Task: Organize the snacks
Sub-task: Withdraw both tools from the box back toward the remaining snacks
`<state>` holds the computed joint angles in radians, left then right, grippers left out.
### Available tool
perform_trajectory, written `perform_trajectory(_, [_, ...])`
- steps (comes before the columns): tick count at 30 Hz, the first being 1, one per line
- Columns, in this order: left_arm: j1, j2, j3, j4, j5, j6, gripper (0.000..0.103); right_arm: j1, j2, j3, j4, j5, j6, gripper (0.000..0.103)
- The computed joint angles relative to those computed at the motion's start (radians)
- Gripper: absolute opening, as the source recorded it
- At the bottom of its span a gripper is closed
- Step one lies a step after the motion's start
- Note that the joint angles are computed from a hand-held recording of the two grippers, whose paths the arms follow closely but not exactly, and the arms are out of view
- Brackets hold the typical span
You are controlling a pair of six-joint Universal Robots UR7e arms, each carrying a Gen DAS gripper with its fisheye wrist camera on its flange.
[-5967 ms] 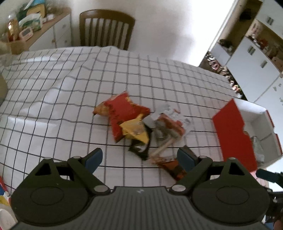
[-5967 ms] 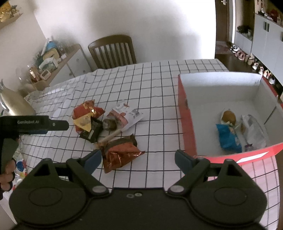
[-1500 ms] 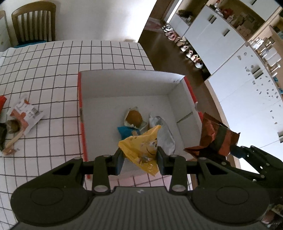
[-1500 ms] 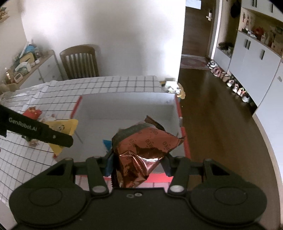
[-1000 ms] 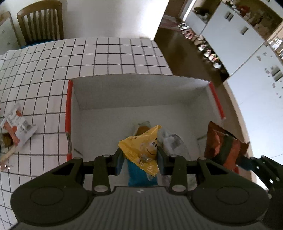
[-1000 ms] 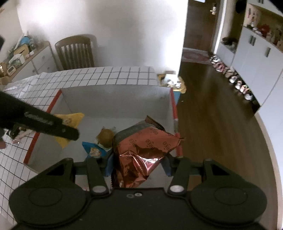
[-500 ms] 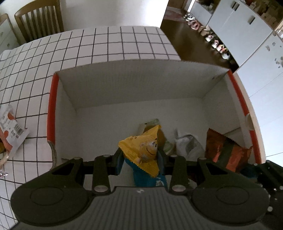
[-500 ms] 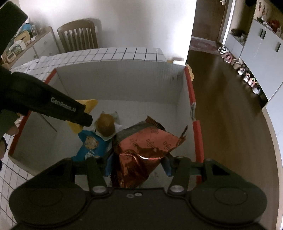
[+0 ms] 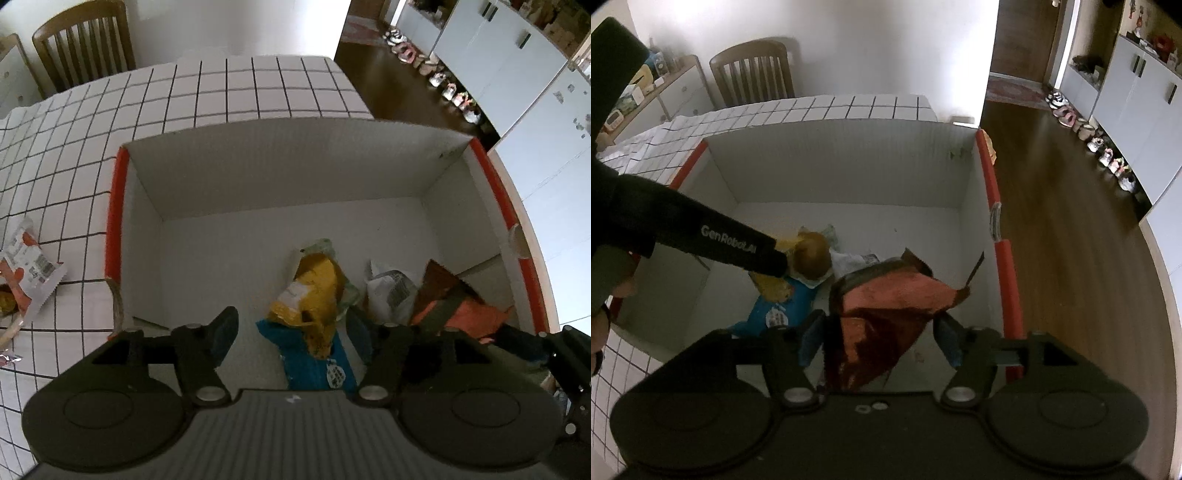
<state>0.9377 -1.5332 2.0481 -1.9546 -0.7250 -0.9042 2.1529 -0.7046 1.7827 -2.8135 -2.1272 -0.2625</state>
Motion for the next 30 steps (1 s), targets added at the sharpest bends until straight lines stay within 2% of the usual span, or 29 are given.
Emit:
perform_trajectory(3, [-0.014, -0.02, 0.007, 0.008, -0.004, -0.003, 0.064, 0.004, -0.011, 0.01, -0.008, 0.005, -0.004, 0.07])
perform_trajectory(18, [-0.125, -0.18, 0.057, 0.139, 0.01, -0.069, 0.064, 0.051, -0.056, 0.039, -0.032, 0.015, -0.025, 0.087])
perform_trajectory(30, [-0.237, -0.356, 0.089, 0.291, -0.001, -0.136, 0.064, 0.109, -0.102, 0.068, -0.026, 0.04, 0.0, 0.088])
